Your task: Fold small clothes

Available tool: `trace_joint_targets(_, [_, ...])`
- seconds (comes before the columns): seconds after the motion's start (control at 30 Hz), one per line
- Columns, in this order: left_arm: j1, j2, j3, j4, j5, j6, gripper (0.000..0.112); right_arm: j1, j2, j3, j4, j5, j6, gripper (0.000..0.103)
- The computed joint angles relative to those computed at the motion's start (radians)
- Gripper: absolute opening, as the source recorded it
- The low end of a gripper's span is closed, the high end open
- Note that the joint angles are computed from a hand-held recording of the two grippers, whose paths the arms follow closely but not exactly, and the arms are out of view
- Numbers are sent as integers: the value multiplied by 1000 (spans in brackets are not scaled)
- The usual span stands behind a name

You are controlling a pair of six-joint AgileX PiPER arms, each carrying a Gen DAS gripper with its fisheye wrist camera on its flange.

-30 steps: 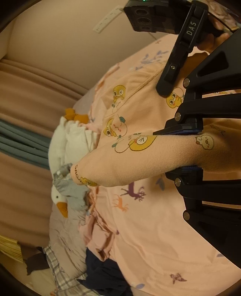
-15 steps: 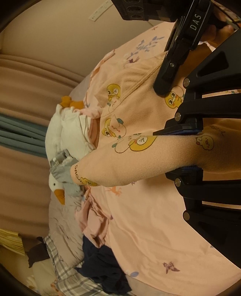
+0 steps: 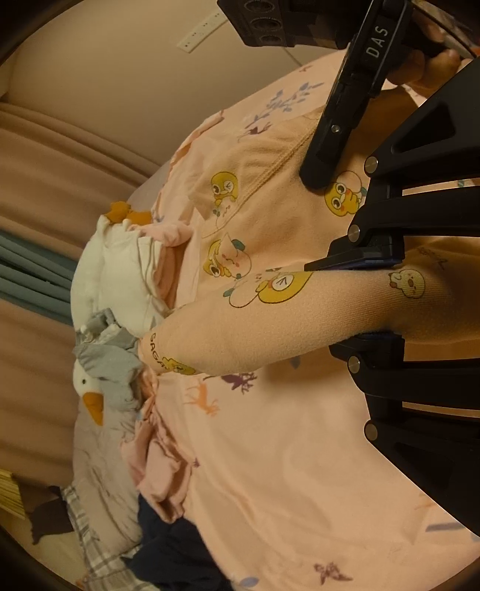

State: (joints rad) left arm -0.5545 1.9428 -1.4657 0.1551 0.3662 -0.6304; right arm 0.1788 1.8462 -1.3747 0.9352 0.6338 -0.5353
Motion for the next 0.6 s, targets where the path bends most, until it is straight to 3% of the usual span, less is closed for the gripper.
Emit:
trace_joint_targets(0.33, [-49,84,-77,210,81,-158,23,35,43,-18,-140,-57,116,23])
trace_joint_targets(0.5, [-44,109,-84,183,68,-126,23,33,58,-17,-172,-64,143,23])
trace_joint_targets(0.6, [-21,130,-87,68,52,-26,23,23,75,-17,-165,-61,137,23])
